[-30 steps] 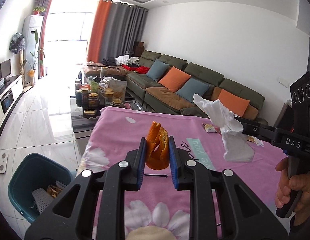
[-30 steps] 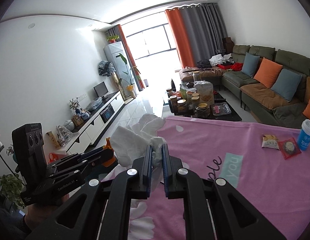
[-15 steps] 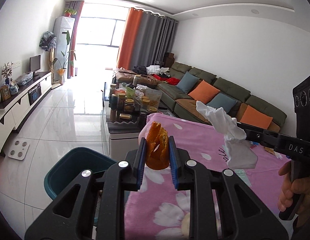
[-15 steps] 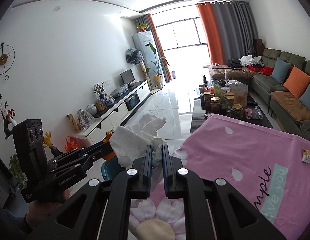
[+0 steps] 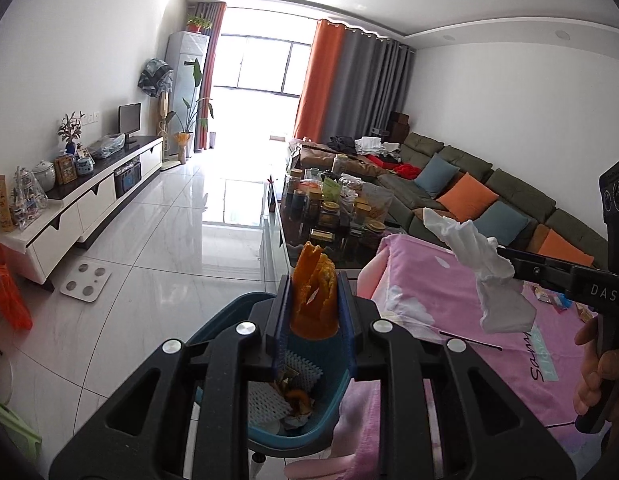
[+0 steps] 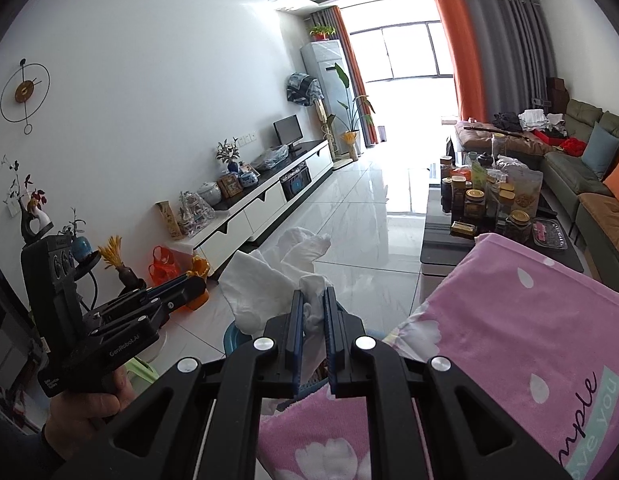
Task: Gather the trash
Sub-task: 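Carry the tissue and orange peel over to the teal bin with both tools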
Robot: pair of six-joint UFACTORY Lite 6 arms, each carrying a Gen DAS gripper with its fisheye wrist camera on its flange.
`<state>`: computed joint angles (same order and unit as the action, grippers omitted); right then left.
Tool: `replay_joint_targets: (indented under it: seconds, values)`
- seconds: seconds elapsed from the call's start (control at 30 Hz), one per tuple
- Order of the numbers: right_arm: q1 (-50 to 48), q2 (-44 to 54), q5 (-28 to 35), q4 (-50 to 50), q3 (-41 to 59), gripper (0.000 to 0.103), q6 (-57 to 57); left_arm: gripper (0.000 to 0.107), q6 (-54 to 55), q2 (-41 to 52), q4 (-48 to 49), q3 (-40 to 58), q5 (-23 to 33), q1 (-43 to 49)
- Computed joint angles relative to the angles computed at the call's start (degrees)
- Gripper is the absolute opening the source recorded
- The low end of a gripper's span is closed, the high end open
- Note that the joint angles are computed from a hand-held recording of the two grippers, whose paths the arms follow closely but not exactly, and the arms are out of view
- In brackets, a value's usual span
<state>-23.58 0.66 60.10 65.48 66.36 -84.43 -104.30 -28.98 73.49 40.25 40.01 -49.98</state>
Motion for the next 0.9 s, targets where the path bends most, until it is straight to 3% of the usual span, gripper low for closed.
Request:
replay_joint_targets:
  seconds: [0.2, 0.4, 0.67, 0.9]
  values:
    - [6.68, 1.88, -4.41, -0.50, 0.36, 0.008, 1.69, 0.022, 5.80, -6.57, -4.67, -4.31, -1.97, 4.36]
    - [13.01, 6.64, -9.15, -1.95, 3.16, 0.008, 3.65, 0.022, 6.63, -5.09, -5.73, -5.35, -5.20, 8.58]
    - [21.79, 16.71, -16.82, -7.49, 9.62, 0.009, 8.61, 0.023, -4.78, 14.48, 5.49, -0.43, -17.83, 18.75]
    - [27.79, 28.95, -21.13, -18.72, 19.33, 0.009, 19.34, 0.023, -20.85, 38.47, 22.05, 10.60, -24.36, 24.22]
